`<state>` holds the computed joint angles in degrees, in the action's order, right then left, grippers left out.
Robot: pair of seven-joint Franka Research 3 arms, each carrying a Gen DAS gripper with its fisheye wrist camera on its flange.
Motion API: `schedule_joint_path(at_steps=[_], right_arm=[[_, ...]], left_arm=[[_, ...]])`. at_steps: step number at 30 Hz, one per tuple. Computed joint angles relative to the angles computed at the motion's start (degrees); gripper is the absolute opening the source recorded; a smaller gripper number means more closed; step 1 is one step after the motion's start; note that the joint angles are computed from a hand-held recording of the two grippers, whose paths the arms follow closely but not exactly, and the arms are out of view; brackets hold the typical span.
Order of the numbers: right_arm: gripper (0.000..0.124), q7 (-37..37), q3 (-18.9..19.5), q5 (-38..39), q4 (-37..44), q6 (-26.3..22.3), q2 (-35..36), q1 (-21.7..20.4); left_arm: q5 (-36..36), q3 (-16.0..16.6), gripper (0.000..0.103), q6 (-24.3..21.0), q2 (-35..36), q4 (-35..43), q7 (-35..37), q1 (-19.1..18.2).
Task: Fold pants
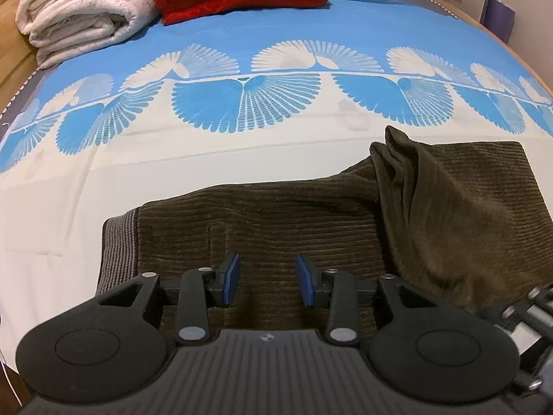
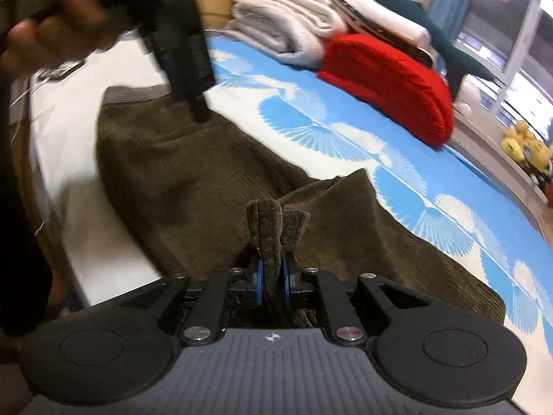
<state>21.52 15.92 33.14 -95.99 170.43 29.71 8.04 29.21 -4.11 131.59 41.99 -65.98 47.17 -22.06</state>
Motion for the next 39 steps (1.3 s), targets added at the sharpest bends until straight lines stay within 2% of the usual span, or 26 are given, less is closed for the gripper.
schedule_joint_path(at_steps=[1, 2, 4, 6, 7, 8, 11, 14, 16, 18, 19, 21, 23, 24, 25, 27, 28, 29, 31, 33, 35, 36, 38, 39], right_arm=[[0.013, 3.0, -2.7, -3.7, 0.4, -4.2, -0.1, 1.5], [0.016, 2.3, -3.4, -3.4, -0.1, -5.3, -0.2, 1.9], [0.021, -0.9, -0.4, -0.5, -1.4, -2.6, -0.9, -0.2], [0.035, -2.3, 3.2, 5.2, -0.4, -4.2, -1.3, -3.4], [0.045, -2.7, 4.2, 8.2, 0.2, -4.5, -1.2, -4.2], [0.049, -1.8, 3.6, 9.4, 1.1, -4.4, -0.9, -3.6], [0.049, 2.2, 0.4, 9.0, 3.5, -5.2, 0.4, -0.8], [0.048, 8.0, -4.4, 3.4, 5.8, -6.6, 2.5, 3.2], [0.046, 9.8, -5.1, 0.7, 7.1, -8.1, 3.8, 4.0], [0.017, 10.6, -4.9, -0.8, 8.1, -9.9, 4.6, 3.6], [0.012, 11.2, -3.6, -1.7, 9.0, -9.5, 5.5, 2.5], [0.012, 5.2, 0.2, 3.0, 7.4, -5.8, 4.5, -0.1], [0.012, -4.8, 6.9, 8.3, 4.6, -3.5, 2.8, -5.2], [0.012, -8.7, 7.7, 10.4, 3.6, -4.1, 2.0, -5.9], [0.012, -10.0, 6.5, 9.9, 2.8, -5.4, 1.5, -5.1], [0.013, -4.5, 0.4, 2.5, 2.4, -9.1, 1.6, -0.8], [0.015, -5.7, -0.4, 3.0, 1.7, -8.8, 1.4, -0.1], [0.018, -7.4, 0.3, 3.8, 0.9, -7.8, 1.1, -0.5], [0.023, -6.5, 0.5, 5.7, 1.2, -9.6, 0.3, -1.1], [0.033, -4.7, 1.0, 10.7, 1.4, -11.5, -1.0, -2.9], [0.047, -2.9, 0.4, 15.1, 1.3, -9.2, -2.1, -3.3], [0.049, -1.5, 0.0, 17.2, 1.0, -7.3, -2.5, -3.4], [0.051, 6.4, -3.2, 18.5, 1.0, -3.7, -2.9, -2.3], [0.051, 12.9, -6.0, 17.2, 0.6, -1.3, -3.0, -0.9]], left_arm=[[-0.1, 0.0, 0.040, -0.3, 0.4, 0.6, 0.2, -0.1], [-0.2, -0.1, 0.040, -0.7, 0.9, 1.5, 0.5, -0.1], [-0.4, -0.2, 0.040, -1.1, 1.5, 2.3, 1.0, -0.3], [-0.4, -0.1, 0.040, -1.3, 1.9, 3.0, 1.5, -0.5], [-0.3, 0.0, 0.040, -1.4, 2.0, 3.1, 1.6, -0.6], [-0.3, 0.1, 0.040, -1.4, 2.0, 3.1, 1.7, -0.7], [-0.4, 0.3, 0.040, -1.9, 2.0, 3.0, 1.4, -0.7], [-0.2, 0.4, 0.040, -1.8, 1.4, 2.1, 1.0, -0.5], [-0.2, 0.4, 0.040, -1.8, 1.0, 1.6, 0.7, -0.3], [-0.2, 0.4, 0.040, -1.5, 0.6, 0.9, 0.3, -0.2], [-0.1, 0.4, 0.040, -1.4, 0.5, 0.7, 0.2, -0.1], [-0.1, 0.3, 0.040, -1.3, 0.2, 0.3, 0.1, 0.1], [0.1, 0.3, 0.040, -0.9, -0.2, -0.1, -0.2, 0.2], [0.1, 0.3, 0.040, -0.8, -0.2, -0.2, -0.3, 0.3], [0.0, 0.2, 0.040, -0.9, -0.2, -0.1, -0.4, 0.3], [-0.3, 0.0, 0.040, -1.1, 0.2, 0.7, -0.4, 0.4], [-0.6, -0.1, 0.040, -1.1, 0.5, 1.1, -0.4, 0.4], [-1.1, -0.4, 0.040, -1.1, 0.8, 1.6, -0.2, 0.5], [-2.7, -1.3, 0.040, -0.6, 1.6, 2.9, 0.5, 1.0], [-5.1, -2.6, 0.041, 0.0, 3.1, 5.0, 2.4, 1.5], [-8.0, -4.3, 0.042, 0.1, 4.9, 7.4, 5.4, 2.0], [-9.4, -5.0, 0.042, -0.3, 6.0, 9.0, 7.3, 2.1], [-11.9, -6.2, 0.042, -1.4, 8.3, 12.5, 11.4, 1.8], [-13.2, -6.7, 0.042, -2.0, 9.4, 14.3, 13.5, 1.5]])
